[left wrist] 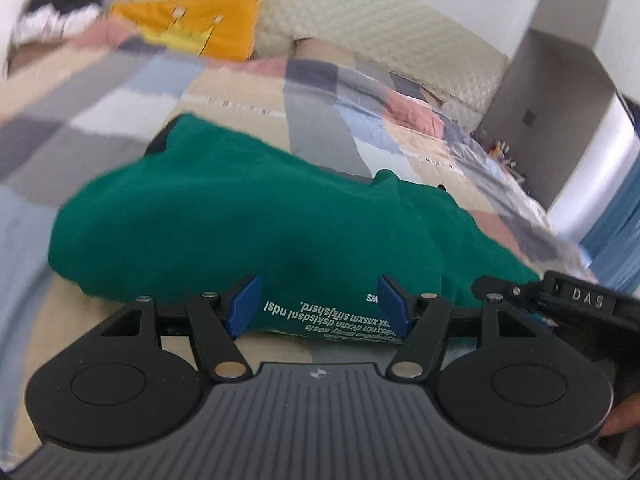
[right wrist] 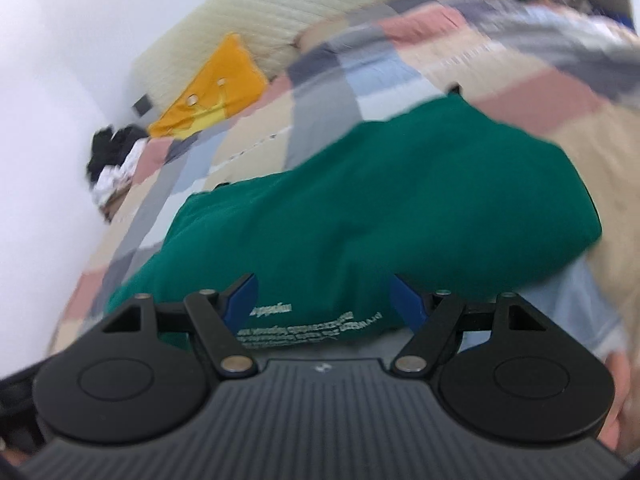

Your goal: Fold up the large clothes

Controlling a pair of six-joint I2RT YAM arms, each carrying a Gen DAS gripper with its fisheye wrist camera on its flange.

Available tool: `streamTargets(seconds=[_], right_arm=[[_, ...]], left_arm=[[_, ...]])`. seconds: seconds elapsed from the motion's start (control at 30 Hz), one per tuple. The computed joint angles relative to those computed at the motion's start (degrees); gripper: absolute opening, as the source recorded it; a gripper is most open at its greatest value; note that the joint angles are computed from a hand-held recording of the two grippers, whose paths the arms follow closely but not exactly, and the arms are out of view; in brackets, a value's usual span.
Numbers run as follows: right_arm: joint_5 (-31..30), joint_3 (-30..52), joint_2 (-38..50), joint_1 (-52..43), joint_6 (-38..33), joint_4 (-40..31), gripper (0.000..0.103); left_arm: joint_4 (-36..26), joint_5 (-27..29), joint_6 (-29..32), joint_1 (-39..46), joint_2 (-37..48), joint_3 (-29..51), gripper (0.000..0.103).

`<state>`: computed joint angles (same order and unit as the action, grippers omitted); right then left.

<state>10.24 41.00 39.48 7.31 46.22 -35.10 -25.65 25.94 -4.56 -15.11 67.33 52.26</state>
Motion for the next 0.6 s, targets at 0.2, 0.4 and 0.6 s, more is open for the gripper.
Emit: streamTargets(seconds=[0.2, 0.4, 0.6], right_arm=[[-17.2, -5.8, 0.5, -12.4, 7.1, 5.3, 0.093], [-26.4, -11.1, 1.2, -17.4, 15.8, 13.4, 0.103], [-30.4, -17.4, 4.8, -19.0, 30.8, 27.5, 0.103]], left_arm=[[-2.5, 2.3, -4.9, 3.6, 6.6, 3.7, 0.080], [-4.0, 8.3, -9.5, 7.2, 12.2, 6.6, 0.094], [-4.0, 13.5, -15.9, 10.6, 19.2, 9.2, 0.095]])
